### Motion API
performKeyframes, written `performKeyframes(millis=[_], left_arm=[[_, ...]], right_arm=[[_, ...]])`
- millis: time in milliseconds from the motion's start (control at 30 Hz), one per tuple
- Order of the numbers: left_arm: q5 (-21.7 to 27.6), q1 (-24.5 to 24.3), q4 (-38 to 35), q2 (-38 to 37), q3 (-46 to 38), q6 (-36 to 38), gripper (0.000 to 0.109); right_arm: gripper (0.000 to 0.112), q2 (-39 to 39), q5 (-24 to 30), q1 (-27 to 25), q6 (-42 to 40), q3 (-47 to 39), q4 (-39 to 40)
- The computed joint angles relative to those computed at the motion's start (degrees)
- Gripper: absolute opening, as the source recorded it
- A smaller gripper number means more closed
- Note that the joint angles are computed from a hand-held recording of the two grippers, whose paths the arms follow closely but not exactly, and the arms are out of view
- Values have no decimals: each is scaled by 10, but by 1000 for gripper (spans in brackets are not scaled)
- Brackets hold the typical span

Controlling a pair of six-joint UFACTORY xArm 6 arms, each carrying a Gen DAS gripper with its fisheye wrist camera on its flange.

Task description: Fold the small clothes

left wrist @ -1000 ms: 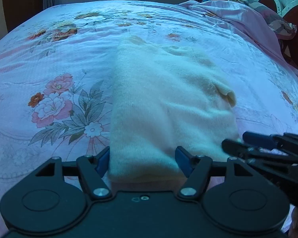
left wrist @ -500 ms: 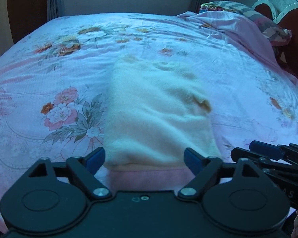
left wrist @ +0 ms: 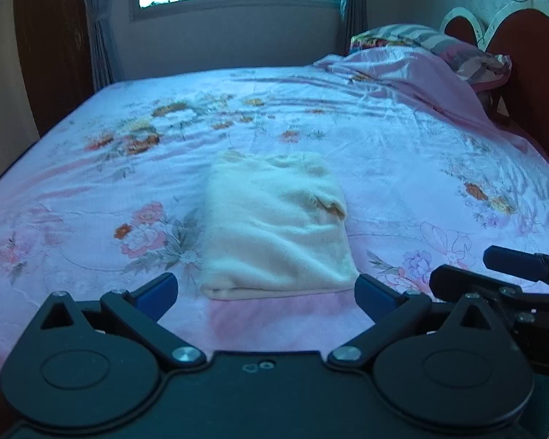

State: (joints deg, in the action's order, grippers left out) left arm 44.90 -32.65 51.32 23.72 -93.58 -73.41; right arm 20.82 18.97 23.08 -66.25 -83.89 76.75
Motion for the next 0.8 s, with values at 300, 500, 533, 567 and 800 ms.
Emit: performKeyframes(millis=[300, 500, 533, 567, 800], left_arm=[[65, -49, 93, -87, 70, -92, 102], [130, -81, 111, -111, 74, -114, 101], [127, -83, 107, -118, 77, -117, 101], [125, -84, 100, -125, 79, -120, 101], [182, -112, 113, -110, 38, -135, 102]], right_arm=[[103, -94, 20, -2, -21, 78, 48], [103, -138, -40, 17, 154, 119, -85], [103, -148, -42, 18, 153, 126, -86], [103, -156, -42, 17, 140, 130, -85], [103, -170, -134, 32, 193, 155, -200]])
